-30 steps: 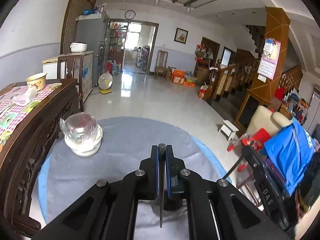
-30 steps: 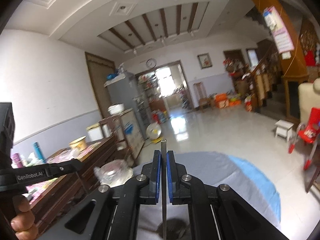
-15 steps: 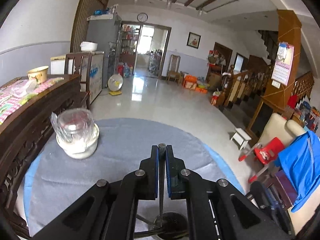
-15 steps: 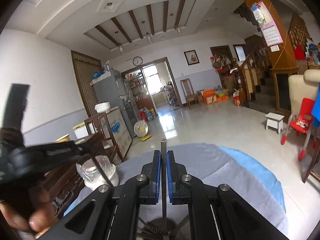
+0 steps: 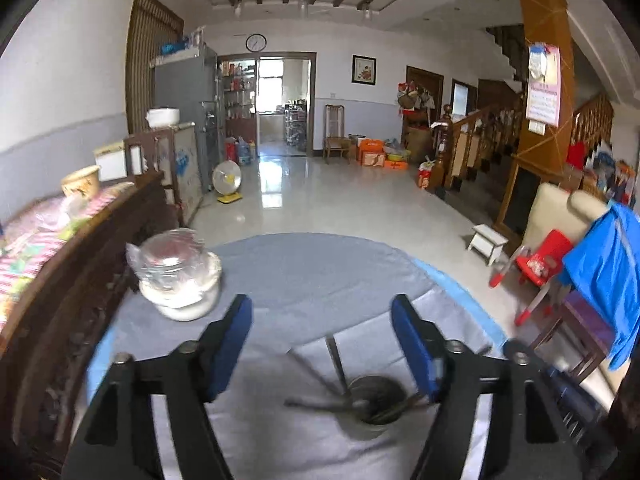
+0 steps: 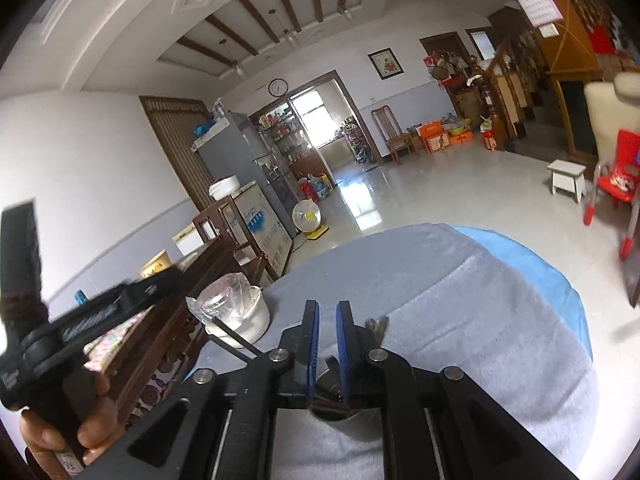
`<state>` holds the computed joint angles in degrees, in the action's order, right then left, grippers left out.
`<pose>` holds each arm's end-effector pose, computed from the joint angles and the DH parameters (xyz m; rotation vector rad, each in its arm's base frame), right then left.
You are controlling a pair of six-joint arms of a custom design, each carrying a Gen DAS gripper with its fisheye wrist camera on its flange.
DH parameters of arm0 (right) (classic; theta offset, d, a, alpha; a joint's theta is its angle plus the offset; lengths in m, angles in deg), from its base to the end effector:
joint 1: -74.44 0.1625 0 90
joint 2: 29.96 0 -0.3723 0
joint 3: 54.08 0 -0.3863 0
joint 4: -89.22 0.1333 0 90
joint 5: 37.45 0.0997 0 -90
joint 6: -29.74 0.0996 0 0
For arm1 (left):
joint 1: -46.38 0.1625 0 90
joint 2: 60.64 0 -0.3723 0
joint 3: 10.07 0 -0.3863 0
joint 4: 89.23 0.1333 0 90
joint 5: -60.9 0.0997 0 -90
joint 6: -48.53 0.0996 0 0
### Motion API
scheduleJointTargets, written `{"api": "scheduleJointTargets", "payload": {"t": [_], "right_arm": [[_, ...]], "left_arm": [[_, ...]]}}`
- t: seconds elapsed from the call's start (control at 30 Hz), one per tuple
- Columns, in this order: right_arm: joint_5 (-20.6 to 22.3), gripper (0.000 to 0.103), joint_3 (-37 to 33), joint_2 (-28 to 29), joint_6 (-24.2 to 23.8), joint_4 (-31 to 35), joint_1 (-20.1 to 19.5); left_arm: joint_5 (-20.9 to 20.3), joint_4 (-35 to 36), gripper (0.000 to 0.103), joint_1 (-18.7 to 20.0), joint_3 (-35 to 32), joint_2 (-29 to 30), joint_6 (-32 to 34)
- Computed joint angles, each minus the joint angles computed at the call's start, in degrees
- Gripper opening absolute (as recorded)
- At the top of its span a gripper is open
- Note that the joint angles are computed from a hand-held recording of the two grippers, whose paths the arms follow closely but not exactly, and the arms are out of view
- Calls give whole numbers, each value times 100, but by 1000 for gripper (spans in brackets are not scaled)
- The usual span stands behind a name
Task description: Organize utensils
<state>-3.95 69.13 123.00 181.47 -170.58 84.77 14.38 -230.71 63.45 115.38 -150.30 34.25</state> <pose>0.2999 -0.1653 0.2662 -0.1402 -2.1156 1.7209 -0.3529 -0.3195 0.2663 1.1500 2.3392 -0.9755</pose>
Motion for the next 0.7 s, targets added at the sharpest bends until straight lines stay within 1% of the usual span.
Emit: {"api": "scheduleJointTargets", "payload": {"t": [0.03,0.07,0.1,0.13,0.17,0.2,0.27,0.33,0.4,0.5,0.57,0.7], "right_arm": [[52,21,-5,15,114,-77,82],[127,33,-41,2,285,-154,194],[225,57,-58,-20,451,-249,307],[339,70,-74,-83,682,-385,471],[366,74,-111,-129,800,-448,532],[430,74,-172,-149,820,-459,571],[647,74,-298,-266,674,-278,612],[894,74,-319,-361,651,-171,745],[1071,74,-331,-406,607,-62,802],[1371,74,-319,-495,640,10,1037],[1558,74,-328,-575,562,135,1151],[1747,74,-379,-726,421,451,1300]], "left_arm": [[67,160,78,-63,57,-129,-61],[147,434,82,-153,137,-318,-160],[247,757,84,-246,188,-467,-303],[341,1035,87,-321,237,-594,-441],[428,1338,87,-417,289,-727,-606],[506,1722,87,-547,369,-916,-815],[577,2338,88,-732,468,-1190,-1171],[582,2929,90,-866,512,-1415,-1534],[628,3403,90,-1002,533,-1568,-1853],[728,4112,90,-1216,576,-1812,-2338],[835,4641,90,-1421,599,-1965,-2718],[913,5403,90,-1750,606,-2196,-3244]]}}
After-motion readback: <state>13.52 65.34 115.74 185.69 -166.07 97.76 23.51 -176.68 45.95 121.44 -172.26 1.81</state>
